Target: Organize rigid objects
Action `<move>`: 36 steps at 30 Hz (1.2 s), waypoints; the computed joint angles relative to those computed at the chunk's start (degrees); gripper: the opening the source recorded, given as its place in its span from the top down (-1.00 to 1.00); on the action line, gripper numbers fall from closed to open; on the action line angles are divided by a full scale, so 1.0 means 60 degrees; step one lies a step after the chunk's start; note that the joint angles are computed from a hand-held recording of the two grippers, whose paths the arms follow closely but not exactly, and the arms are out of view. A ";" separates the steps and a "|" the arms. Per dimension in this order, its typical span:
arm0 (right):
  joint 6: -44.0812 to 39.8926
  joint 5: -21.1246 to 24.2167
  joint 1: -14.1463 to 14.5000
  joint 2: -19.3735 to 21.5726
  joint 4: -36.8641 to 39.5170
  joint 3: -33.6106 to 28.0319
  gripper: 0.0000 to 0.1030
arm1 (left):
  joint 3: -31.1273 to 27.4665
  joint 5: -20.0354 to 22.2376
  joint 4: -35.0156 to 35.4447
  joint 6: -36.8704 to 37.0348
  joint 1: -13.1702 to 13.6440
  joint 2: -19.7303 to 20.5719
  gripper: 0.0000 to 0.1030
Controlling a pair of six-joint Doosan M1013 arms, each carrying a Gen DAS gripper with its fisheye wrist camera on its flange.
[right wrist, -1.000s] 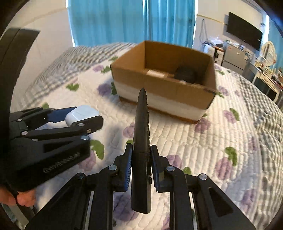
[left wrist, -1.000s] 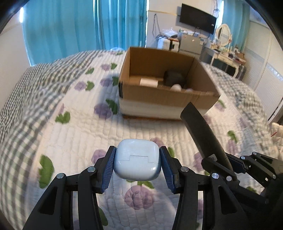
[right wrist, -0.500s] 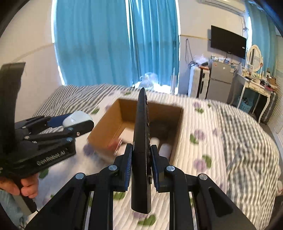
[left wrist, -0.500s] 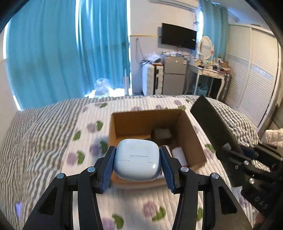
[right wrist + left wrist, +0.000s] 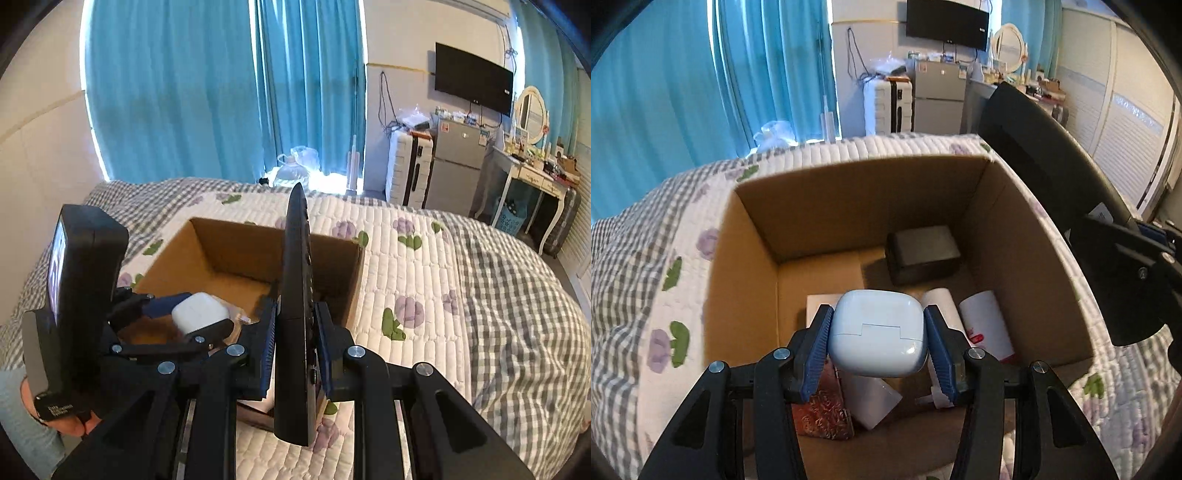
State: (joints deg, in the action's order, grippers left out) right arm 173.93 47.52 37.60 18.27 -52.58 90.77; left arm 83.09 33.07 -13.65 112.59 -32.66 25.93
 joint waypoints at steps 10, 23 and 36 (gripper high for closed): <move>0.0052 -0.0228 -0.0007 -0.0050 0.0130 0.0102 0.63 | 0.0312 -0.0657 -0.0305 0.0368 0.0116 -0.0354 -0.52; -0.3186 -0.0880 -0.0564 0.1117 0.3242 -0.1278 0.63 | 0.0217 -0.1159 -0.0115 -0.0408 0.0910 -0.0705 -0.62; -0.1232 0.0327 -0.0093 0.0888 0.1603 -0.1155 0.03 | 0.0745 -0.1547 -0.0352 -0.0032 0.1057 -0.1111 -0.62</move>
